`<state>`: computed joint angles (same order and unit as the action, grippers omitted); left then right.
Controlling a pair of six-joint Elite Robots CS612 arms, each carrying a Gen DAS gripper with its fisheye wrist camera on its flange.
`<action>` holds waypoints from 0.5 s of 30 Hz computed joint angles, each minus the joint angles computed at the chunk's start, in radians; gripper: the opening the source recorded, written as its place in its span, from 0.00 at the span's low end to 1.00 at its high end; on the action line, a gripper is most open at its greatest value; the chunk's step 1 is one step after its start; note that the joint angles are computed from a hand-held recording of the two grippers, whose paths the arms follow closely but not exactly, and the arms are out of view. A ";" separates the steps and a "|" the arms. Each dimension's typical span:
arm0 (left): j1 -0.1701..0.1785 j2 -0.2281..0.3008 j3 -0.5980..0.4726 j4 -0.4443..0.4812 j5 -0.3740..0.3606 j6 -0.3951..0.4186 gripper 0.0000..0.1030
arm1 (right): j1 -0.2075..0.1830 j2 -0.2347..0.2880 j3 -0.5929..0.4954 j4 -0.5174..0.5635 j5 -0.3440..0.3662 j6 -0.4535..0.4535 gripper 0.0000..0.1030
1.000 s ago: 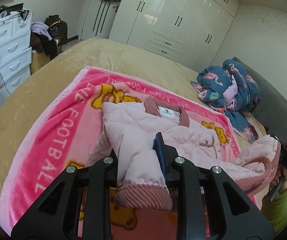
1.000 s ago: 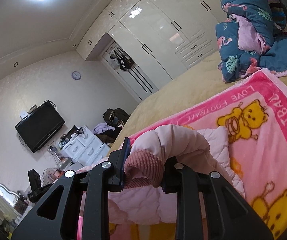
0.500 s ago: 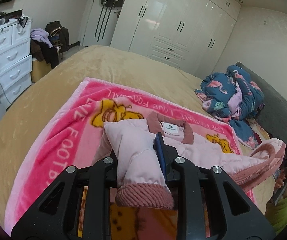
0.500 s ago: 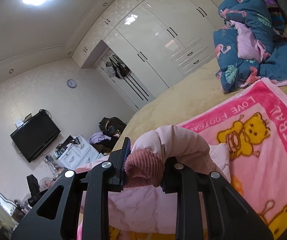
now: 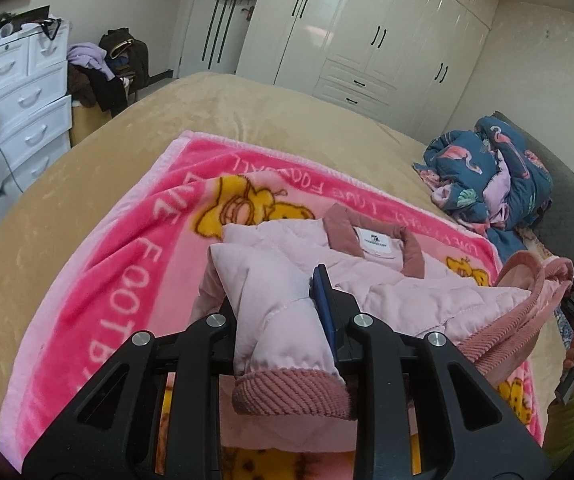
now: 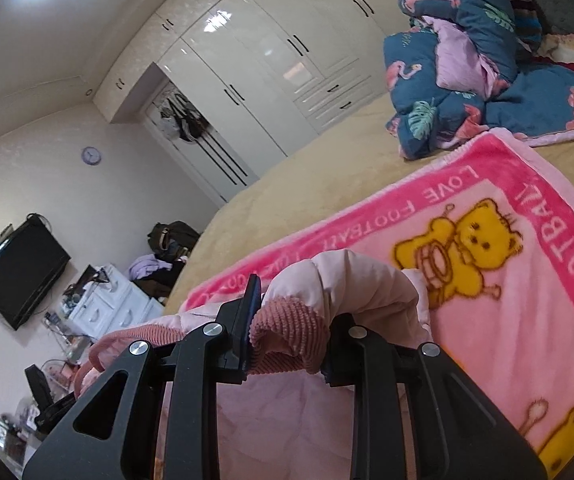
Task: Fold large clothes
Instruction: 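Lift the held hem with both tools and fold it toward the collar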
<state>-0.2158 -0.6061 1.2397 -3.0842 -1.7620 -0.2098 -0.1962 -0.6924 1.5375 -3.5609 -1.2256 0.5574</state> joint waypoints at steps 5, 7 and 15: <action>0.001 0.020 -0.019 -0.002 -0.001 -0.006 0.19 | 0.003 0.024 -0.028 0.025 -0.019 0.005 0.23; 0.000 0.028 -0.028 -0.009 -0.002 -0.023 0.19 | 0.005 0.030 -0.037 0.037 -0.031 0.003 0.23; -0.011 0.066 -0.056 -0.068 0.019 -0.076 0.29 | 0.014 0.062 -0.085 0.110 -0.082 0.011 0.23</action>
